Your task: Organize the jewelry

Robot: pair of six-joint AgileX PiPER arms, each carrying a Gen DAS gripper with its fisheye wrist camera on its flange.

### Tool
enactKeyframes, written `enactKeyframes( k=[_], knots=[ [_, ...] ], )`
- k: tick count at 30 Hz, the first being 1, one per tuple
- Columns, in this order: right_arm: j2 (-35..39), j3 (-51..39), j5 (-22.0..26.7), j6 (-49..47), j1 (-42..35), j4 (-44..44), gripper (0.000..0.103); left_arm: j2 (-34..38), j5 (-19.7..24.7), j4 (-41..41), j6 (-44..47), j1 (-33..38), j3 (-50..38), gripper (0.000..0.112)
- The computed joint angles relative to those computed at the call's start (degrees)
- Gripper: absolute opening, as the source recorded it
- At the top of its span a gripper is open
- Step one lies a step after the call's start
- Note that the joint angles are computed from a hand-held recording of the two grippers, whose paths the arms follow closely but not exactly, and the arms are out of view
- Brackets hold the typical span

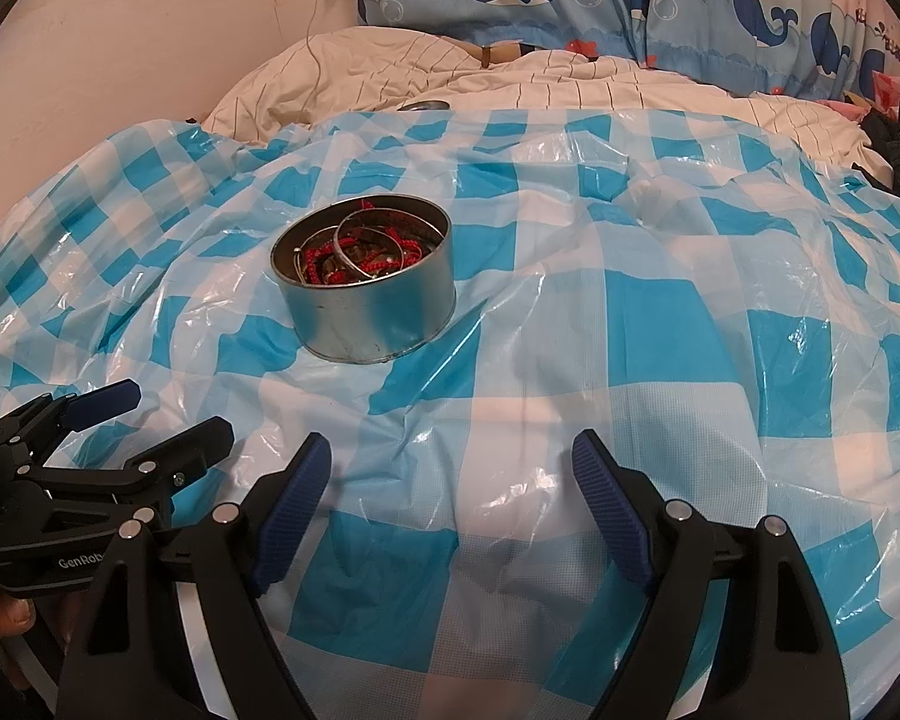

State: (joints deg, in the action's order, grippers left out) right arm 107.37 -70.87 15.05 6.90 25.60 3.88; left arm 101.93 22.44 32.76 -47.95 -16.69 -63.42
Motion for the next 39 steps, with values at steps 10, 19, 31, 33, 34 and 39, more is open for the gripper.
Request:
enactKeyframes(
  k=[10, 19, 31, 33, 34, 39],
  knots=[
    [0.0, -0.1, 0.2, -0.3, -0.1, 0.2, 0.079, 0.4, 0.1, -2.2, 2.7, 0.8, 0.0, 0.094],
    [0.1, -0.3, 0.3, -0.2, 0.0, 0.2, 0.079, 0.5, 0.6, -2.9, 3.4, 0.7, -0.1, 0.095],
    [0.0, -0.2, 0.4, 0.3, 0.0, -0.5, 0.08, 4.2, 4.2, -9.9, 13.4, 1.3, -4.0, 0.096],
    [0.0, -0.2, 0.3, 0.3, 0.0, -0.6, 0.08, 3.8, 3.3, -8.5, 11.1, 1.3, -3.2, 0.096],
    [0.0, -0.1, 0.2, 0.6, 0.0, -0.9, 0.08, 3.4, 2.9, -8.2, 10.5, 1.4, -2.6, 0.096],
    [-0.3, 0.2, 0.1, 0.4, 0.0, -0.7, 0.079, 0.5, -1.0, 0.3, 0.2, 1.3, 1.2, 0.096]
  ],
)
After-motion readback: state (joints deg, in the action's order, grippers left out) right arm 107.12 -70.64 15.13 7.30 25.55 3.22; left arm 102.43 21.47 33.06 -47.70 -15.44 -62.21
